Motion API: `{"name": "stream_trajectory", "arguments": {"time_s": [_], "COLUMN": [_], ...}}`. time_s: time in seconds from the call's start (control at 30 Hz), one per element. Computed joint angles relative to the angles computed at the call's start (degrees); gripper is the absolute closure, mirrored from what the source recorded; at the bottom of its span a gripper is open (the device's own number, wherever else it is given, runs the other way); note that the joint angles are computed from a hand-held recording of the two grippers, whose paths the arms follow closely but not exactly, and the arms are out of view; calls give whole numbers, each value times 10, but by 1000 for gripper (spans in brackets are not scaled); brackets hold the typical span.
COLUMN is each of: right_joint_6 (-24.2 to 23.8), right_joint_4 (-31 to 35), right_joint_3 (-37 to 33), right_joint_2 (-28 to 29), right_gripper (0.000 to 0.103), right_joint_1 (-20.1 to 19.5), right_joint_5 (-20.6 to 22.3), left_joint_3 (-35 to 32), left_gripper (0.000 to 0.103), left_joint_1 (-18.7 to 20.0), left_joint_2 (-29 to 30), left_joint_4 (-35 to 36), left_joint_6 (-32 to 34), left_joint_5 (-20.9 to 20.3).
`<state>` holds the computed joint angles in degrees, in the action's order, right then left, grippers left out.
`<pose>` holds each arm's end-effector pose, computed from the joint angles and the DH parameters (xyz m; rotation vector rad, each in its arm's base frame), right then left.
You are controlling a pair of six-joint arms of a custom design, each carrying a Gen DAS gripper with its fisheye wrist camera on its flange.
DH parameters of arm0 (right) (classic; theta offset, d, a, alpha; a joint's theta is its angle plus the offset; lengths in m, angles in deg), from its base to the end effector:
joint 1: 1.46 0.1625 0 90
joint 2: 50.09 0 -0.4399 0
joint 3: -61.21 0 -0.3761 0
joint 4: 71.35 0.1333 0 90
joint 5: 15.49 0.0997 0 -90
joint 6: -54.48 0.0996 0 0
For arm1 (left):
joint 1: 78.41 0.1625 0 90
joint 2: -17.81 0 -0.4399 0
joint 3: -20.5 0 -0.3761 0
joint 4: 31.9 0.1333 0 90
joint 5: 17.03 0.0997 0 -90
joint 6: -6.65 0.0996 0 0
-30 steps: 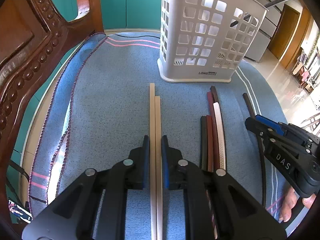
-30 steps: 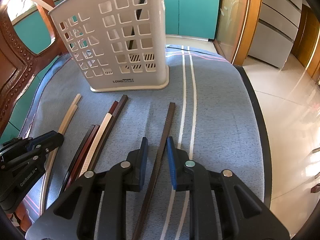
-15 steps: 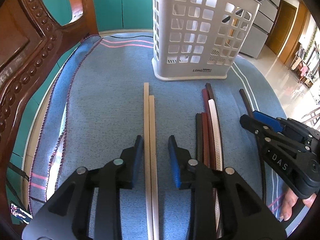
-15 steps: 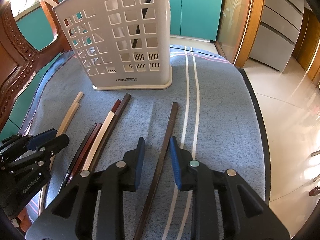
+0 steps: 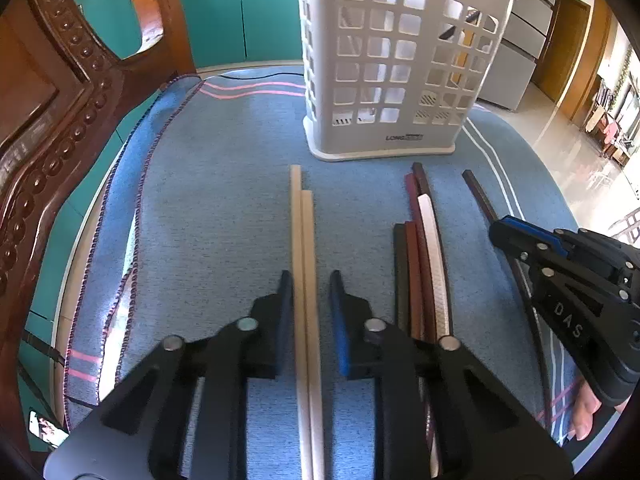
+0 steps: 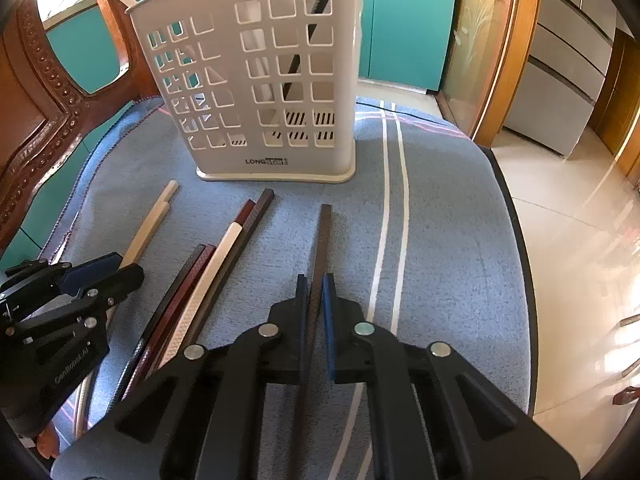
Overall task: Organize utensils
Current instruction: 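Close left tool on a light wooden chopstick while right tool closes on the dark brown chopstick, then lift both held chopsticks upright and carry them above the white holder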
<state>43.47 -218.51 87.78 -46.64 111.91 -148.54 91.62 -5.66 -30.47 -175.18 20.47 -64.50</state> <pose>0.4117 -0.7880 -0.0714 0.4836 -2.3248 0.6676 -0.0345 -0.7877 0.3321 0.3876 2.3186 -0.6630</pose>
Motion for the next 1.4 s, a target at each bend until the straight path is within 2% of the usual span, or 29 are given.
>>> {"name": "stream_trajectory", "arguments": {"time_s": [0.2, 0.43, 0.67, 0.97, 1.27, 1.4], "right_joint_6": [15, 25, 31, 39, 15, 20], "right_joint_4": [4, -2, -3, 3, 16, 64], "right_joint_3": [4, 23, 46, 55, 27, -25], "right_joint_2": [-7, -23, -42, -52, -32, -3], "right_gripper": [95, 95, 95, 95, 92, 91], "right_joint_1": [-1, -4, -7, -10, -5, -2], "right_joint_5": [1, 5, 12, 13, -3, -26], "left_joint_3": [-7, -22, -40, -46, -47, -34], "left_gripper": [90, 90, 90, 90, 84, 83], "left_joint_1": [5, 15, 22, 24, 14, 5], "left_joint_2": [-5, -21, -14, -8, 13, 15], "left_joint_4": [9, 31, 67, 63, 46, 27], "left_joint_6": [-16, -41, -69, -79, -42, -19], "left_joint_5": [-26, -95, -98, -77, -8, 25]}}
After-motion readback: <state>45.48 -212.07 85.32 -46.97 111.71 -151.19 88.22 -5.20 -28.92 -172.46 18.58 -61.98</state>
